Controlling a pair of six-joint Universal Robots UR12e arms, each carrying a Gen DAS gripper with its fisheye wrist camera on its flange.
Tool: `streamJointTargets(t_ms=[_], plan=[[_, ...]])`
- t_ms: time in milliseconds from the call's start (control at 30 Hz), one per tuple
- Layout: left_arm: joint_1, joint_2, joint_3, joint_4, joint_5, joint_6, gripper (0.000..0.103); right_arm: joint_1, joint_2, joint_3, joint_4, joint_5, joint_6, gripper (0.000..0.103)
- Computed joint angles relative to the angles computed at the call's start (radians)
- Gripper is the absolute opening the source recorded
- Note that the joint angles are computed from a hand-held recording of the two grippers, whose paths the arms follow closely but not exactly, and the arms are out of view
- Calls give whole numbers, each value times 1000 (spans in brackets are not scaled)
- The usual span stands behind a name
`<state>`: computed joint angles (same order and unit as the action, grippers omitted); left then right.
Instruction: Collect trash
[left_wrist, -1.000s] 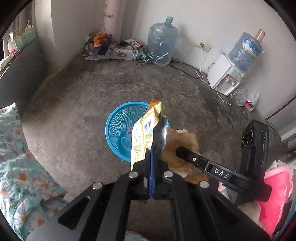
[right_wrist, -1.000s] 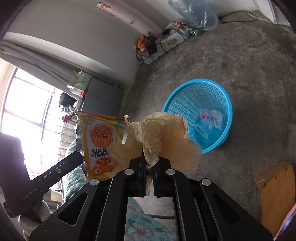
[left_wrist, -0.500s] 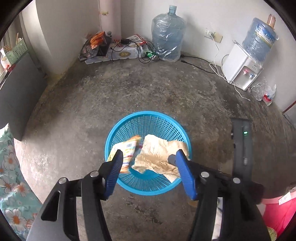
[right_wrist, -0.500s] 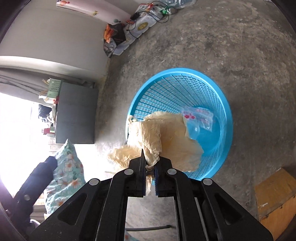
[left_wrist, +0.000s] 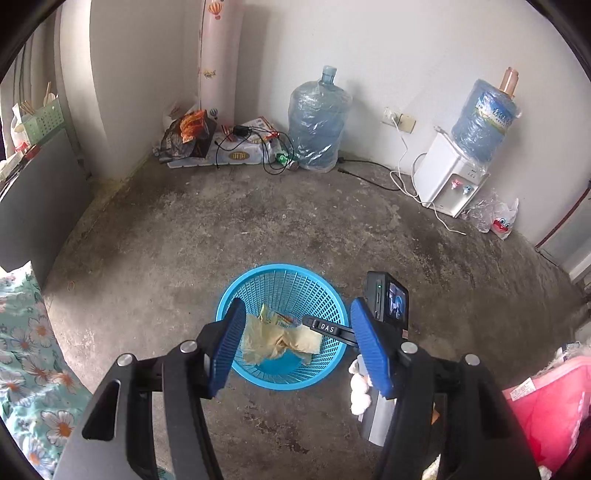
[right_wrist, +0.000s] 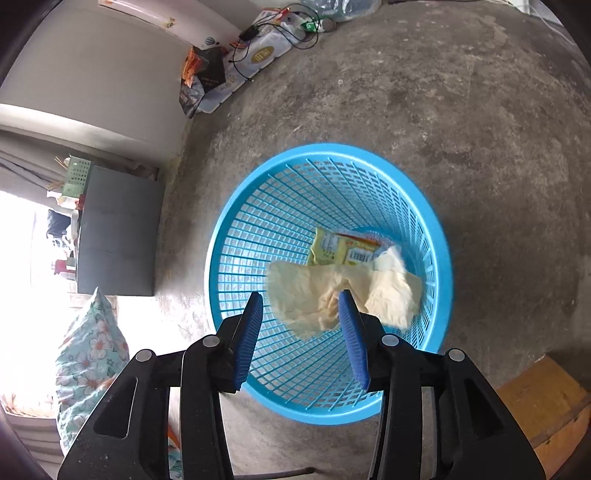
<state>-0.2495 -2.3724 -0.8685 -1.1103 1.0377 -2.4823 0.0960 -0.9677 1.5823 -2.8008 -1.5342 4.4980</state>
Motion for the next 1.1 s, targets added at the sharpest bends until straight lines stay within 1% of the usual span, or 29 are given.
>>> streamJointTargets(t_ms=[67, 133, 200, 267, 400, 467, 500, 567, 633, 733, 800, 867, 900, 967, 1033, 1100], plan=[[15, 29, -23, -2, -32, 7, 58, 5, -16, 14, -13, -25, 12, 42], [35, 64, -59, 7, -79, 1, 58, 13, -32, 28, -32, -50, 20, 42], [58, 105, -104, 19, -131, 1, 58, 27, -52, 40, -45, -85, 24, 42], [81, 153, -158, 39, -165, 12, 58, 46, -72, 46, -68, -128, 9, 42], [129, 257, -283, 120, -219, 24, 61, 102, -105, 31, -88, -208, -24, 42], [165, 306, -347, 156, -274, 31, 66, 134, -121, 16, -92, -238, -48, 42], [182, 330, -379, 179, -286, 31, 67, 151, -128, 7, -87, -255, -59, 43], [216, 374, -441, 230, -305, 27, 70, 187, -141, -20, -55, -297, -90, 51], [247, 415, -501, 289, -300, 7, 72, 222, -149, -52, -17, -335, -138, 54], [299, 467, -580, 354, -311, -18, 74, 263, -155, -103, 39, -372, -232, 64], [332, 496, -629, 409, -304, -49, 75, 286, -151, -139, 61, -391, -297, 68], [365, 524, -676, 452, -299, -74, 77, 303, -143, -170, 61, -405, -357, 76], [381, 536, -697, 467, -290, -88, 78, 311, -137, -188, 63, -407, -382, 78], [412, 560, -734, 481, -267, -110, 78, 324, -125, -217, 58, -394, -435, 82], [445, 583, -768, 492, -251, -135, 79, 331, -111, -249, 63, -363, -489, 84], [475, 598, -798, 523, -238, -174, 81, 333, -100, -270, 58, -305, -525, 84]])
